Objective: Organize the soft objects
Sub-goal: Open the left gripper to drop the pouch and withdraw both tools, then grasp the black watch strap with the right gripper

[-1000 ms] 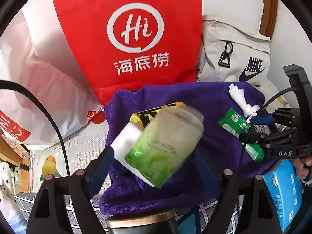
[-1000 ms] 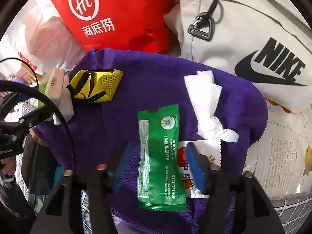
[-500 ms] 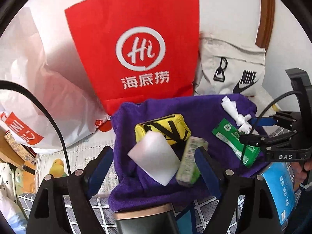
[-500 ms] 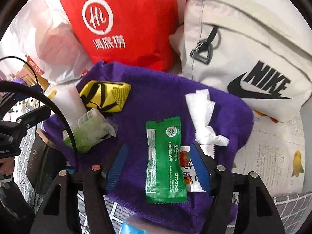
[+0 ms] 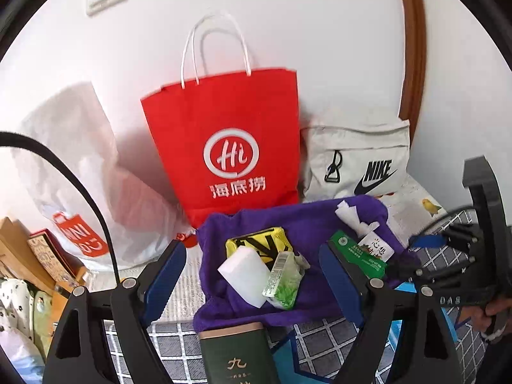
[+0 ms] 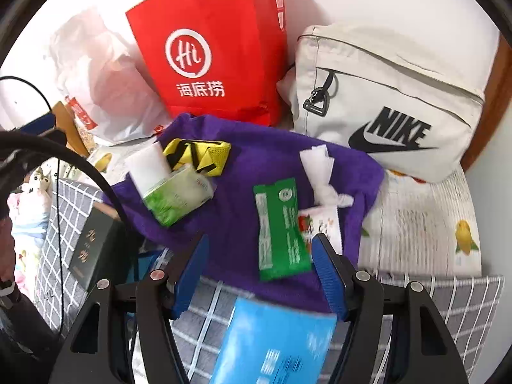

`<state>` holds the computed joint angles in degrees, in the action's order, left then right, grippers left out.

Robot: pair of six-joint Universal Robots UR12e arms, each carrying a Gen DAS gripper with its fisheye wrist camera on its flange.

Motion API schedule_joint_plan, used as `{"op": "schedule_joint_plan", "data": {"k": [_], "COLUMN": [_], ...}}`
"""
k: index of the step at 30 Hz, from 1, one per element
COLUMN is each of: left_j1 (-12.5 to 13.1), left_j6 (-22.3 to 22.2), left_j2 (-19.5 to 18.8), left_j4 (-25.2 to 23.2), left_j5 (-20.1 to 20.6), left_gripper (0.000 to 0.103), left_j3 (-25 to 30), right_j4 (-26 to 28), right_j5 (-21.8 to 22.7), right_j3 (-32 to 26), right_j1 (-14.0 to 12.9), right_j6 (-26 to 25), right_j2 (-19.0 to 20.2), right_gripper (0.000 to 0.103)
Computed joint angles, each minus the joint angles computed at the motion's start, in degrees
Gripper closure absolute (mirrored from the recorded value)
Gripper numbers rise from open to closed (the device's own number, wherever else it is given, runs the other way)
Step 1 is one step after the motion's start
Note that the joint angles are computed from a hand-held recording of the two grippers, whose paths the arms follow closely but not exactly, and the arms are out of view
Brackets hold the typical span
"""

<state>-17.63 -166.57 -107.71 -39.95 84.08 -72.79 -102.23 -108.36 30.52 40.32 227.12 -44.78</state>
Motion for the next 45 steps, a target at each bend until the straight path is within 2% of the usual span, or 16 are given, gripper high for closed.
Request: {"op": "schedule_joint_plan", "data": {"k": [4,8,12,19,21,23,24,28,32,35,36,38,41,43,45], "left_j1": [0.3,1.44,2.84,4.74,5.33,5.95,6.23,7.07,8.14,8.82,8.98,9.32,9.55,9.48,9.4], "left_j6": [-0.37,-1.35,-1.85,-3.83,-4.26,-5.08,-5.49,-5.89,-6.02,-6.63,-6.96,-7.34,-6.89,-6.53,-6.8], "left_j2": [1.76,3.64,6.14,9.96,10.9,11.75,12.26,13.67,14.98,15.42,15.56,15.84,16.06,16.09,16.08], "left_j4": [1.69,-1.12,-2.31,-5.0,-6.8,-8.08,-8.67,-10.49,-11.75,-12.5,-12.52,-12.56,-13.14,-13.4,-13.79], "left_j5": [0.4,1.31,2.32,4.36,3.96,3.05,2.62,1.31,0.38,-0.48,-0.66,-1.32,-1.54,-1.34,-1.41], "left_gripper": [0.019,0.019,0.019,0.019,0.019,0.019,0.019,0.019,0.019,0.019,0.019,0.019,0.019,0.019,0.019], "left_j3": [-1.31,-2.4,-5.42,-11.21,-12.75,-14.29,-15.2,-17.68,-19.76,-20.43,-20.63,-21.03,-21.41,-21.58,-21.67], "right_j4": [-2.0,-4.21,-7.51,-7.61,-7.03,-6.68,-6.51,0.62,9.04,8.44,9.77,12.64,10.74,7.24,6.22], "right_j5": [-0.56,-1.25,0.97,6.44,7.08,9.06,9.78,9.75,9.82,11.17,10.78,9.33,9.03,8.88,9.01], "right_j3": [2.59,3.62,4.23,0.61,-0.53,-1.93,-2.99,-12.3,-19.78,-18.54,-20.68,-25.3,-23.81,-19.48,-18.18], "right_j1": [1.37,3.18,5.05,7.69,8.27,8.48,8.57,8.96,8.66,8.35,8.39,8.62,8.99,9.11,9.04], "right_j6": [1.55,1.08,-0.93,-4.63,-5.06,-6.0,-6.88,-9.47,-7.34,-6.81,-7.42,-8.06,-8.11,-8.1,-7.89], "right_j2": [-1.75,-2.31,-1.94,1.39,2.3,3.37,4.13,9.4,13.44,13.19,14.39,16.69,15.59,13.19,12.38], "right_gripper": [0.037,0.037,0.037,0.037,0.041,0.057,0.059,0.065,0.07,0.072,0.073,0.082,0.083,0.085,0.087]}}
